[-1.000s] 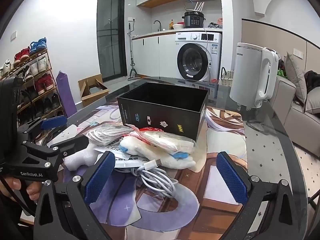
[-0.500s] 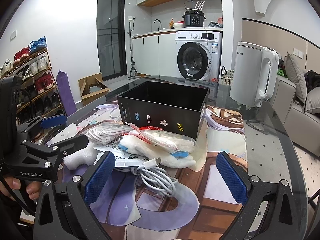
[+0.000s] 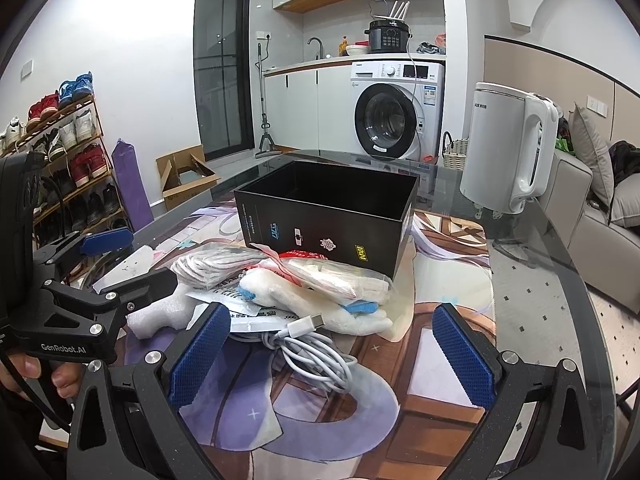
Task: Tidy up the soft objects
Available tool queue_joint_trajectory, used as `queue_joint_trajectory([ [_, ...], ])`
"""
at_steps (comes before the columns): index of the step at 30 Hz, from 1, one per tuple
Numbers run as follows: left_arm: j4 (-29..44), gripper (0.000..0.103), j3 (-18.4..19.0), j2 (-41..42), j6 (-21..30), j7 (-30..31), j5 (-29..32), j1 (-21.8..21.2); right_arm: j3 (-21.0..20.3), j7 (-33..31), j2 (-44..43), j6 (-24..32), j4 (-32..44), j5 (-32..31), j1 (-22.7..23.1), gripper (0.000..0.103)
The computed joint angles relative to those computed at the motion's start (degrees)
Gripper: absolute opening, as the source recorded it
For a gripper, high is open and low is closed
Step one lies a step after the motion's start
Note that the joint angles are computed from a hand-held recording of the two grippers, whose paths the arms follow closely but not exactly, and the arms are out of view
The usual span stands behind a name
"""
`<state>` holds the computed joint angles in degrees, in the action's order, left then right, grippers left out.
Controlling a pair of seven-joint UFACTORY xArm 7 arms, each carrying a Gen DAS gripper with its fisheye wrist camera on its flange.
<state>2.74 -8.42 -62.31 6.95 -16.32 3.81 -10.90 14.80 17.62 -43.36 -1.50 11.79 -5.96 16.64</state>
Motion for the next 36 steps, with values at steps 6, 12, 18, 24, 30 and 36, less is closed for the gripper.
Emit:
queue_joint_trajectory([
  [6, 0.05, 0.103, 0.05, 0.16, 0.02, 0.03, 0.15, 0.06, 0.20, 0.24, -0.05, 0.31, 0.13, -0.07, -0.02, 0.103],
  [12, -0.32, 0.103, 1.09, 0.37, -1.11, 1.00, 0.04, -0.29, -0.02, 0.23, -0.09, 0.68, 0.14, -0.13, 0.20, 0.103],
  [18, -0.29, 0.103, 2.19, 0.57, -1.38, 2.69, -0.12, -0.78, 0.00, 0.35, 0.51, 0.71, 0.26, -0.15, 0.11, 0.103],
  [24, 0.32, 0.103, 2.46, 2.01, -0.48, 4.20, -0.47, -0.74, -0.50, 0.00, 1.05, 1.94, 0.69, -0.16, 0.58, 0.103],
  [30, 0.66, 0.103, 3.11, 3.17, 0.65, 5.01, -0.92, -0.81, -1.35, -0.67, 2.48, 3.40, 1.21, 0.05, 1.30, 0.103],
  [36, 0.77, 0.103, 5.50, 3.97, 1.53, 8.02, -1.68, -2.43, -3.66, -2.21, 3.66, 4.33, 1.42, 0.95, 3.50, 0.103],
])
